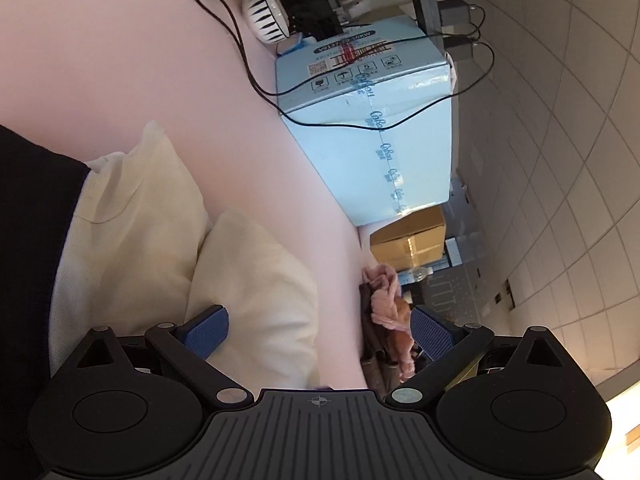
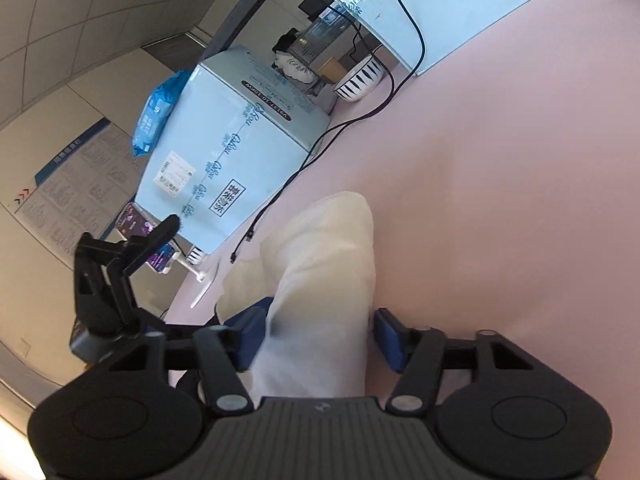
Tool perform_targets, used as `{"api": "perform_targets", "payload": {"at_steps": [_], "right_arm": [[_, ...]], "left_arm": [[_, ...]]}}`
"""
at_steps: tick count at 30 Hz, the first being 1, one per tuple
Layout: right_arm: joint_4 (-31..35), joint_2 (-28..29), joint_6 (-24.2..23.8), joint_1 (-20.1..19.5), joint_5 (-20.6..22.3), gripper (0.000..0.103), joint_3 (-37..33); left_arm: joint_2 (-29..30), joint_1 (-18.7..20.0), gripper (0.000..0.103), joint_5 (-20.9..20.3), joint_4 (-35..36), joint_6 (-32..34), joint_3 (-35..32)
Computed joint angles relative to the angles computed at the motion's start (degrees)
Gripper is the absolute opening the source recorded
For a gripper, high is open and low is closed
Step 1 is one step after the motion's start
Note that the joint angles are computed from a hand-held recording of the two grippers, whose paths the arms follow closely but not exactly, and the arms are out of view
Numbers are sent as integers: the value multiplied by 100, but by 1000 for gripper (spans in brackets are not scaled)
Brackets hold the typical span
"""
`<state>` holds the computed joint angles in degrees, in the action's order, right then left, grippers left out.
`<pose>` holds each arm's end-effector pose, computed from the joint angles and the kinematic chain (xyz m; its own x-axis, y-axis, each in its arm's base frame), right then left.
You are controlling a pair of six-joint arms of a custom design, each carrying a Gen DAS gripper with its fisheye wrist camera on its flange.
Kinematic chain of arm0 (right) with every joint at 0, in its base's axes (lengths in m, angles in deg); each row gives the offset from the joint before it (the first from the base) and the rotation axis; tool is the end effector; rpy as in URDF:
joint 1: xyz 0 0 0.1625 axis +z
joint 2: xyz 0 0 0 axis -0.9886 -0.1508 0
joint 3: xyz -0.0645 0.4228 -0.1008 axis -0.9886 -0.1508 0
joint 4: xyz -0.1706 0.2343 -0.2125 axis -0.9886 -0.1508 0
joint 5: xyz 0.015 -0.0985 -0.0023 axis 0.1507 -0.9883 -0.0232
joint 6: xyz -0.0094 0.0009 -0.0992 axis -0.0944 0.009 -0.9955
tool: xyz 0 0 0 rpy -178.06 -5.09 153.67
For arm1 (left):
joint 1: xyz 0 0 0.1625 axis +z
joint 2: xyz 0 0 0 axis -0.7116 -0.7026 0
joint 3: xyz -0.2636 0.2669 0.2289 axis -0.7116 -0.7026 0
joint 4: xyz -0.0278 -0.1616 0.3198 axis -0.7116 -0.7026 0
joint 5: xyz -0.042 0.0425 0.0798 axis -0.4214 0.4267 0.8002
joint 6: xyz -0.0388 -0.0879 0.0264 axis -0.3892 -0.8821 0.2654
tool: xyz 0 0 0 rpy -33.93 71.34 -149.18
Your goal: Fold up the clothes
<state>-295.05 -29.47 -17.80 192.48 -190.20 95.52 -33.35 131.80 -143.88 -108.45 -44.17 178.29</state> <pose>0.2691 -0.3996 -0.0209 -0.9976 0.0266 -0.0645 0.0672 0.6149 -0.7857 0.0516 -0.5745 0.2970 -0.8747 0.2085 0.4375 0.0787 0.9519 -0.2963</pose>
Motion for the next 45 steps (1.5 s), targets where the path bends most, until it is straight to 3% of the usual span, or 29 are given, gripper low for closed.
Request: {"api": "perform_targets", "payload": {"at_steps": [7,13,15,17,19,22,26,31,34,38,42,45], "right_arm": [[-882,219,495,-281,539,23,166],[-1767,87,23,284,-745,22,577],[-1615,-57,-100,600,-1502,22,662],[-1247,-123,236,733,-1987,22,711],[-1216,-37,382,744,-2191,23,669],[-1507,0,359,762,-2072,23,659],[-1097,-33,-952,1251,-2317,23,-91],[-498,282,-2551,1685,-2767,23,-1186],[-244,354,-3037,1771,-2620,23,-1436],[320,495,-3723,1822,-2371,28,-1884],[1317,467,-3712,1745,-1811,32,-2081],[1975,494,-3594,1689,-1570,33,-2200]], "left_arm": [[-60,-194,99,262,-47,52,137],[222,-346,99,-256,676,76,-2],[350,-413,99,-420,793,121,10],[446,-494,99,-380,701,95,101],[439,-561,99,-264,349,86,296],[440,-523,99,-346,362,134,306],[489,-382,99,-618,315,-97,249],[573,16,99,-1360,283,-448,124],[255,118,99,-1327,291,-444,144],[-306,249,99,-1143,-673,-164,448],[-543,543,100,-1236,-747,-308,151],[-637,570,100,-1160,-547,-55,36]]}}
